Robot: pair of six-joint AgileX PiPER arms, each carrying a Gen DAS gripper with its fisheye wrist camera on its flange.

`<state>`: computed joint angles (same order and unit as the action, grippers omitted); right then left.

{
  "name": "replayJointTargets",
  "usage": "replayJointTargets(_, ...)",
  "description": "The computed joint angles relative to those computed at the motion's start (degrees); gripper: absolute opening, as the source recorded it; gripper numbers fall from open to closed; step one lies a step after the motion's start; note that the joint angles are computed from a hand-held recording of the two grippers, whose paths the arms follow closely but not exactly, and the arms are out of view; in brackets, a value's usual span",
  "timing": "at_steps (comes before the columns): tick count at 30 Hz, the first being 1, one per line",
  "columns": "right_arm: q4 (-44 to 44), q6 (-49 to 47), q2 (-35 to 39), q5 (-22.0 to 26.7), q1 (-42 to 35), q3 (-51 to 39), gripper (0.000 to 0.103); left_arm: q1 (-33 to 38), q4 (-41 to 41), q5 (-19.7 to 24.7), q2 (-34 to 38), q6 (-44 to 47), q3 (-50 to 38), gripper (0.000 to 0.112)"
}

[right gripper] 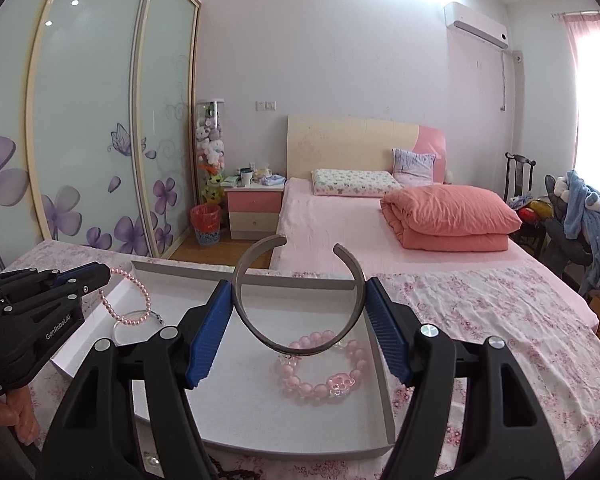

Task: Organize jewelry
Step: 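Carry both pieces to the tray and release the pink pearl bracelet from the left tool, then lower the silver cuff into the tray and open the right tool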

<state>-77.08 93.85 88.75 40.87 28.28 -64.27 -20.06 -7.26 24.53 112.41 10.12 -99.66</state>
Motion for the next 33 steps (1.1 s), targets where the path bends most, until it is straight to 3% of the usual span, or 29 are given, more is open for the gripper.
replayJointTargets(8,7.4,-7.4,4.2,-2.1,-1.6,-4.2,0.068,2.2,-2.5,2.0,2.5,-0.3,-3.7,0.014)
replayJointTargets(15,25.5,-26.1,11.3,-3.0,-4.7,-13.8,0.068,3.8,0.8,1.3,2.0,-4.3,-4.2,0.023)
replayJointTargets(19,32.2,-31.6,13.6,-2.1,-6.0,-17.2,0.068,3.9,1.7,0.7,0.7,-5.2,-3.1,0.029)
replayJointTargets(25,27.4,-25.3,7.6,-3.2,-5.5,-11.8,0.069,4.2,2.6,-0.4,-1.8,-5.9,-0.4,0.033)
replayJointTargets(33,22.6,-19.1,-1.5,0.2,-1.5,-3.7,0.069,5.2,-0.8,-2.8,-9.3,-2.7,8.8,0.038)
